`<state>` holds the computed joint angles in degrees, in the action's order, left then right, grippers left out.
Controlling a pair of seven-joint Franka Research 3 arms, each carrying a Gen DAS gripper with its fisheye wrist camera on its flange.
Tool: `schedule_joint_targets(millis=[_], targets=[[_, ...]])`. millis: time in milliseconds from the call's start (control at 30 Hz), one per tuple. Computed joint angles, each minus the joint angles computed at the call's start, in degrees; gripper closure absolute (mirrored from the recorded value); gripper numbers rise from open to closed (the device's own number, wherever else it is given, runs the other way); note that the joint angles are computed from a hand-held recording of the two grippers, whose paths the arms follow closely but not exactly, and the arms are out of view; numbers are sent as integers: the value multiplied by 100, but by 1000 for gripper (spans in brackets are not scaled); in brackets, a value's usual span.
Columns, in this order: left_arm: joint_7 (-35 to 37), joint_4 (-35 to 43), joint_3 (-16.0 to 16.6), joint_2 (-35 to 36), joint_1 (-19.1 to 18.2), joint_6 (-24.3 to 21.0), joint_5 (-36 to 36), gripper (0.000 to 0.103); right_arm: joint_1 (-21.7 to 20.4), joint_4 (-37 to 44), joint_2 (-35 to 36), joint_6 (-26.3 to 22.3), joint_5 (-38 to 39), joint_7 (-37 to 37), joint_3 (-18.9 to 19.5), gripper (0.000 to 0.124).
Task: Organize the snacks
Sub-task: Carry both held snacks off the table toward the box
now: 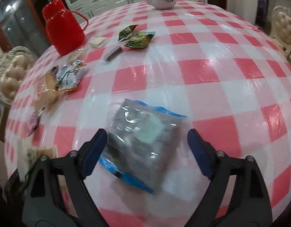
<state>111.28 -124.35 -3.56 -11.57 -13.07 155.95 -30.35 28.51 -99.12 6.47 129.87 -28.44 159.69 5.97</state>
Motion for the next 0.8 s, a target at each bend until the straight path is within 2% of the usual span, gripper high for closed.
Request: schedule_joint_targets(millis=[67,100,167,233,367,600,800], targets=[[25,10,29,8,3,15,-64,82,276,759,549,-788,-440,-342,-15,37],[30,16,42,11,12,-6,-87,83,419,935,688,-1019,-705,-515,-45,49],[70,52,78,21,24,-95,-178,83,477,730,545,-730,-900,-617,-50,59],[162,52,91,-7,23,-127,-287,83,538,459,313,-664,-1037,-623,-50,60],[452,-13,108,-111,-42,-103,-517,83,380,-476,-407,74,-935,-688,100,60],[734,-246,232,-369,-149,-105,-881,84,120,-1121,-1038,198,-1167,-374,511,60],[721,-510,219,-613,-250,-24,-808,85,-50,-1620,-1505,291,-1227,-357,797,60]])
